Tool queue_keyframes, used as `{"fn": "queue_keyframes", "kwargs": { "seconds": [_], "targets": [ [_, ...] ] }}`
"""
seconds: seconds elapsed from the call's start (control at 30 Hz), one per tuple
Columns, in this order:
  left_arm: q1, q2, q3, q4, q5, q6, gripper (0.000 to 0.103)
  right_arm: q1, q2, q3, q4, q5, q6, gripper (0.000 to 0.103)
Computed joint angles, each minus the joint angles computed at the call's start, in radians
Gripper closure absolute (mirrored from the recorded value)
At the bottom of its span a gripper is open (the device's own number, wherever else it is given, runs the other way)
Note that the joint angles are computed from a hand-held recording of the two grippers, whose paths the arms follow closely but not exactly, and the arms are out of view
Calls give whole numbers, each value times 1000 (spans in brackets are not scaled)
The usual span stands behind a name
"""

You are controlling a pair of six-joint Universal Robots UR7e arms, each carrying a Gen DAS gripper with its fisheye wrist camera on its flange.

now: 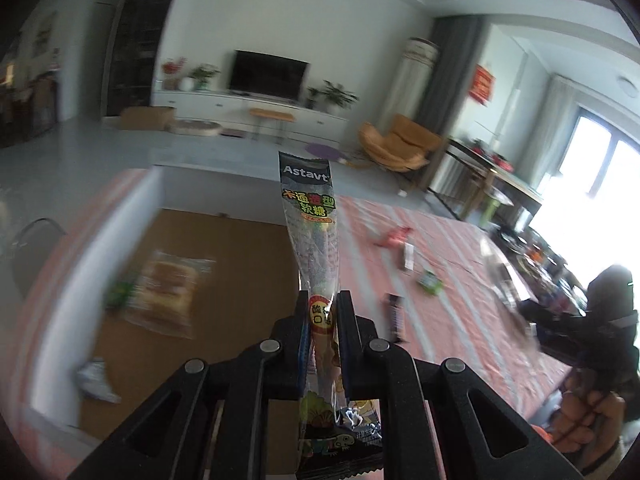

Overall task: Organize snacks
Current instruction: 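Carry both snacks over the cardboard box and open both tools to drop them, then bring both open tools back over the bed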

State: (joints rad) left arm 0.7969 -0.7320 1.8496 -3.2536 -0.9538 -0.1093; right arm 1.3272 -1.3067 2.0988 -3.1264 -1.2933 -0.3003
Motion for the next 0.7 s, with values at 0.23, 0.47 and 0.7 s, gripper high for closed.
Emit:
{"fn": "queue_keyframes", "kwargs": {
  "seconds": [0.23,0.47,0.7],
  "targets": [
    [40,-30,55,-33,224,9,82,212,260,-176,36,-187,-58,52],
    [32,52,74,-247,283,104,0,191,284,-146,-87,-356,-93,34],
    [-9,130,-20,-114,15,89,0,19,269,-32,-455,-695,-162,33]
  ]
}}
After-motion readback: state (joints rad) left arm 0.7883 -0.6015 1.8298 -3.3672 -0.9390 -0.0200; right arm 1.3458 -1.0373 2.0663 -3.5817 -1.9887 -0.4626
